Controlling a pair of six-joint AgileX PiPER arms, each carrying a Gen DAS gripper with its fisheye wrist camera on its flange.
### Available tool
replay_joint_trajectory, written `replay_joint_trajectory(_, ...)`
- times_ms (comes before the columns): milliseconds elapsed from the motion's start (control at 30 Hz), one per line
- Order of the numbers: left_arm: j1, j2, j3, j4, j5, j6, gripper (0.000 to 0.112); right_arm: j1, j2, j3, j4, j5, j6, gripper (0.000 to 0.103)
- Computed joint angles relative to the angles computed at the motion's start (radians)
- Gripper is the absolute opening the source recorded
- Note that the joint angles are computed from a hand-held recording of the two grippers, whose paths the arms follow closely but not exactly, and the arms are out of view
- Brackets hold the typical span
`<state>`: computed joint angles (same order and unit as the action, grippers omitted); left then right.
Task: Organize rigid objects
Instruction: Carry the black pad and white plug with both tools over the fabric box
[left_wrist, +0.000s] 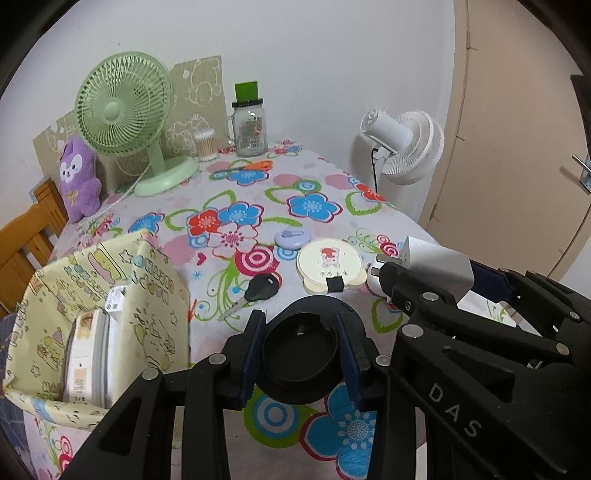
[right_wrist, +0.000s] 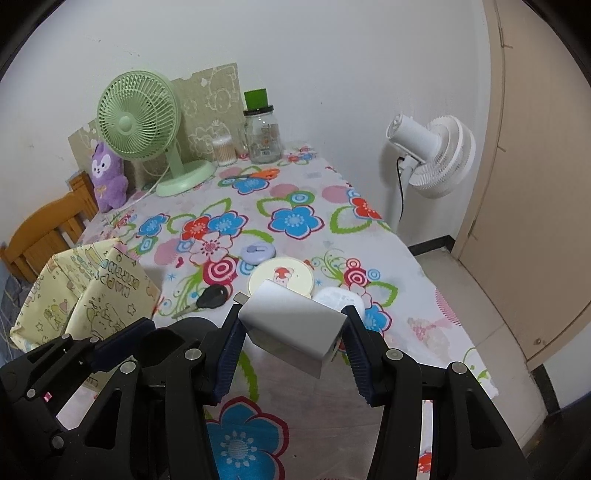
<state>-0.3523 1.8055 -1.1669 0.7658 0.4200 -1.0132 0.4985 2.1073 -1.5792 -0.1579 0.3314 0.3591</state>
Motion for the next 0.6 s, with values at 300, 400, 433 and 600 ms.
replay_joint_trajectory(300,0.009,-0.047,-0.010,-0.075,0.022,0.103,0.039,0.022,-0.027,-0.040,-0.080,0.074,0.073,0.055)
replay_joint_trajectory(400,0.016,-0.065,-0.011,-0.102,0.027,0.136,0.039,0.028,-0.038,-0.042,-0.093,0.079,0.083,0.055)
replay_joint_trajectory(433,0.017,-0.069,-0.011,-0.104,0.029,0.140,0.039,0.031,-0.042,-0.044,-0.101,0.083,0.090,0.055)
replay_joint_trajectory(600,0.027,-0.092,-0.014,-0.131,0.039,0.187,0.039,0.042,-0.051,-0.065,-0.110,0.102,0.101,0.055)
